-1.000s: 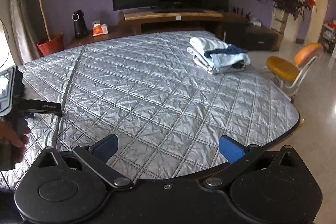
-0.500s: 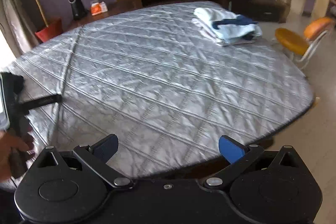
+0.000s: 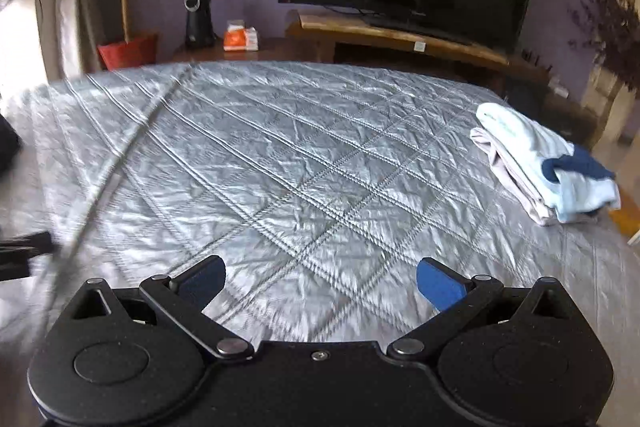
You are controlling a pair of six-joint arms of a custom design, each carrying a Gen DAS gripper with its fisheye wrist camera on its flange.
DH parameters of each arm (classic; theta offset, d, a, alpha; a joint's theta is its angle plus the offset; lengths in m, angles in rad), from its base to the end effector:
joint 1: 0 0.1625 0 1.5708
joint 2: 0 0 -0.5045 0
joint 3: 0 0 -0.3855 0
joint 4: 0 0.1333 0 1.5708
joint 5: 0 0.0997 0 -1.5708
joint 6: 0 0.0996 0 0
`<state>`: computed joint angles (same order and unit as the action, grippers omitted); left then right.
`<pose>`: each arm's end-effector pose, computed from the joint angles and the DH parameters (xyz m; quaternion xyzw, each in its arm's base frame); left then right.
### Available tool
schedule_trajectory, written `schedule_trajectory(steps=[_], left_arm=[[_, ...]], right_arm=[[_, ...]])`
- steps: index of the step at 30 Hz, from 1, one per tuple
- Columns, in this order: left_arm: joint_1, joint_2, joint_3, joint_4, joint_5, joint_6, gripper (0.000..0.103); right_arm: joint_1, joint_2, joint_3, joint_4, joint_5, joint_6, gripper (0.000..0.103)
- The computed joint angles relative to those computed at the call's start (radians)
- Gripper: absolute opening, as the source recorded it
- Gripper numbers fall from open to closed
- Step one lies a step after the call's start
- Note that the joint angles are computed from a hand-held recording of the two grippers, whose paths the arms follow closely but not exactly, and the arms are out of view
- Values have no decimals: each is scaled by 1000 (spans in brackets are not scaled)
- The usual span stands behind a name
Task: Fold clothes
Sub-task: 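Move both tools forward over the silver mattress cover, fingers open, then lay the navy jacket with orange lining flat on the mattress cover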
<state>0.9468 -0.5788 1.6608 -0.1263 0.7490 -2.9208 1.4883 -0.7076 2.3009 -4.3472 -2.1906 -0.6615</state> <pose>-0.1604 -0.5758 -0.0148 0.2479 0.8465 -0.3481 0.3174 0.0350 -0.4920 0.1667 0.0627 -0.8062 0.4027 0.4289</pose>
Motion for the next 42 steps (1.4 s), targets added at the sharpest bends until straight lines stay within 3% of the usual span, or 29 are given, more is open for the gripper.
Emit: schedule_trajectory(steps=[3,8,42], left_arm=[[5,-2,1,-10,10,9,103],[8,-6,3,-9,17,5,103],[10,-5,4,-13,18,7,103]], right_arm=[[-43,10,-30,85,25,90,102],[-80,66,-47,-51,120,50,102],[-80,64,-52,-44,122,54,102]])
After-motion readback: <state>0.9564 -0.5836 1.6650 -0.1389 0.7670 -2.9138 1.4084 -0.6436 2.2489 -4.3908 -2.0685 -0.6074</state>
